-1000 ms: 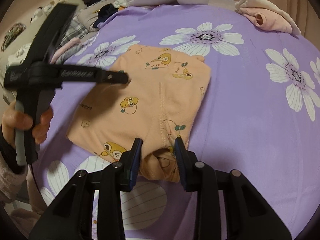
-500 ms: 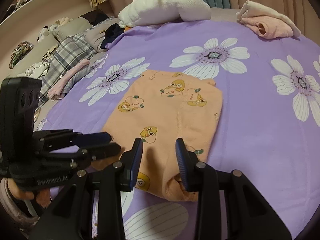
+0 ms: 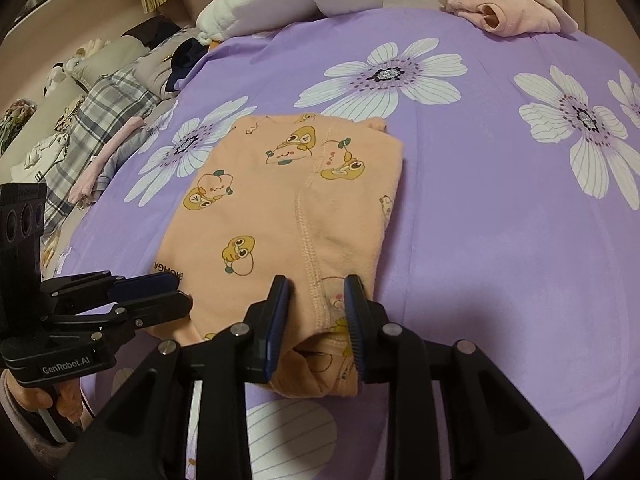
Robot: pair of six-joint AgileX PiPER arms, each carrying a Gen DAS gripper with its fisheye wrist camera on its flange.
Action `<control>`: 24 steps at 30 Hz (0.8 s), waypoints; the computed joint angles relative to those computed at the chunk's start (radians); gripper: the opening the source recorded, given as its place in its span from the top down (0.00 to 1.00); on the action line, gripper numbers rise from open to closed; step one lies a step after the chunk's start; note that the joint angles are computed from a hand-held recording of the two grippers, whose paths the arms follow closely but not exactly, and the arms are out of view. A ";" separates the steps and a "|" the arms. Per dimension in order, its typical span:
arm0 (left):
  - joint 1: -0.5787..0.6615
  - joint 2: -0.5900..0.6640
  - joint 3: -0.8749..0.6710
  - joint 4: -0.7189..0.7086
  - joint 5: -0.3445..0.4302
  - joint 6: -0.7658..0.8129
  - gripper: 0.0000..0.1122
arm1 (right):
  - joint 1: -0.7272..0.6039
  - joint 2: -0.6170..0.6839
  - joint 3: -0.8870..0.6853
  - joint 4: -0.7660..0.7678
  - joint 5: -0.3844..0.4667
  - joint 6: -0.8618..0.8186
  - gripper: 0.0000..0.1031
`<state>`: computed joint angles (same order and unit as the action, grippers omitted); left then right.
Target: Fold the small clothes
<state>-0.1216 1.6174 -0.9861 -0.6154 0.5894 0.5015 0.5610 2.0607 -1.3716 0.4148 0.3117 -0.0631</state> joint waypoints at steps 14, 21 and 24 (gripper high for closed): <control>-0.080 -0.140 0.042 0.406 -0.016 -0.442 0.38 | 0.048 -0.151 0.112 -0.480 -0.010 0.487 0.31; -0.087 -0.236 -0.004 0.585 0.079 -0.672 0.11 | 0.112 -0.232 0.074 -0.741 0.188 0.774 0.00; -0.110 -0.272 -0.043 0.663 0.144 -0.737 0.11 | 0.139 -0.283 0.075 -0.798 0.228 0.841 0.00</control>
